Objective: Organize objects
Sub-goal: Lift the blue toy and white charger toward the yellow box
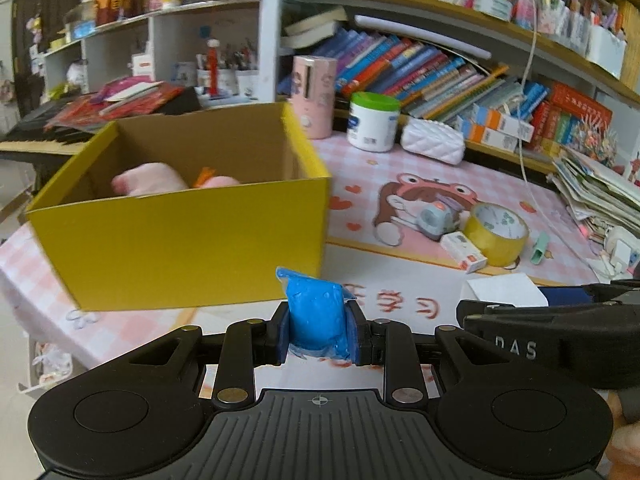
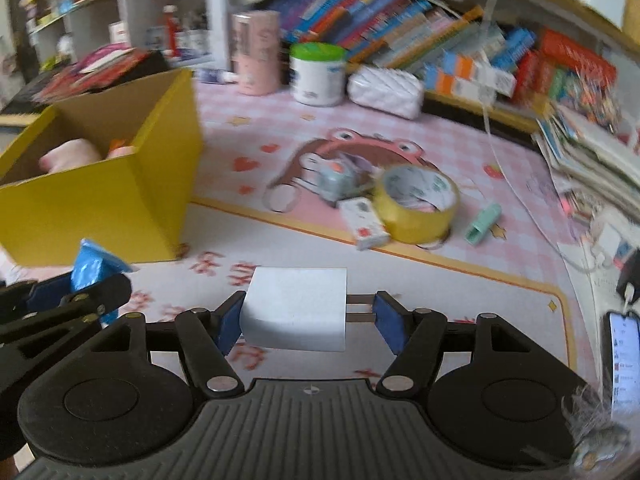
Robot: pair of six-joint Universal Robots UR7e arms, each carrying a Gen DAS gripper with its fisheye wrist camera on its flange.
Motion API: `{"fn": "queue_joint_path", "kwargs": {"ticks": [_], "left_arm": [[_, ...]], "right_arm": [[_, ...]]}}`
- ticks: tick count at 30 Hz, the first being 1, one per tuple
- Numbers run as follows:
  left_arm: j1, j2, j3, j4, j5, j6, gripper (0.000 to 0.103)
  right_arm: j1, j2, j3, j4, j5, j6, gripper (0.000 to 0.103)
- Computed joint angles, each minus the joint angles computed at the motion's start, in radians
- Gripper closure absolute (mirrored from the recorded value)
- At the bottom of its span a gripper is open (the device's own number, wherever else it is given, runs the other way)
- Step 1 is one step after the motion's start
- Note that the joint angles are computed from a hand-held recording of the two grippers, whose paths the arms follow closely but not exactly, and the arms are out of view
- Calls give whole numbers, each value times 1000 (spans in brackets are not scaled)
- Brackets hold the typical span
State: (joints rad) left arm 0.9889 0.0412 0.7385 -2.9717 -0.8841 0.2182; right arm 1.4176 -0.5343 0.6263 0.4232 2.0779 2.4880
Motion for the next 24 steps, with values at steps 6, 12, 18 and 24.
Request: {"fn": "queue_joint_path", "kwargs": {"ticks": [6, 12, 18, 24], "left_arm": [[13, -102, 172, -85, 26, -16, 77], [25, -187, 313, -155, 36, -3, 77], [36, -259, 430, -214, 35, 26, 77], [44, -309, 508, -265, 28, 59, 77]], "right_arm": [[37, -36, 137, -93, 6, -48, 37], [64, -46, 213, -118, 9, 5, 37], [88, -48, 272, -139, 18, 56, 37], [109, -57, 333, -181, 26, 84, 37]]}}
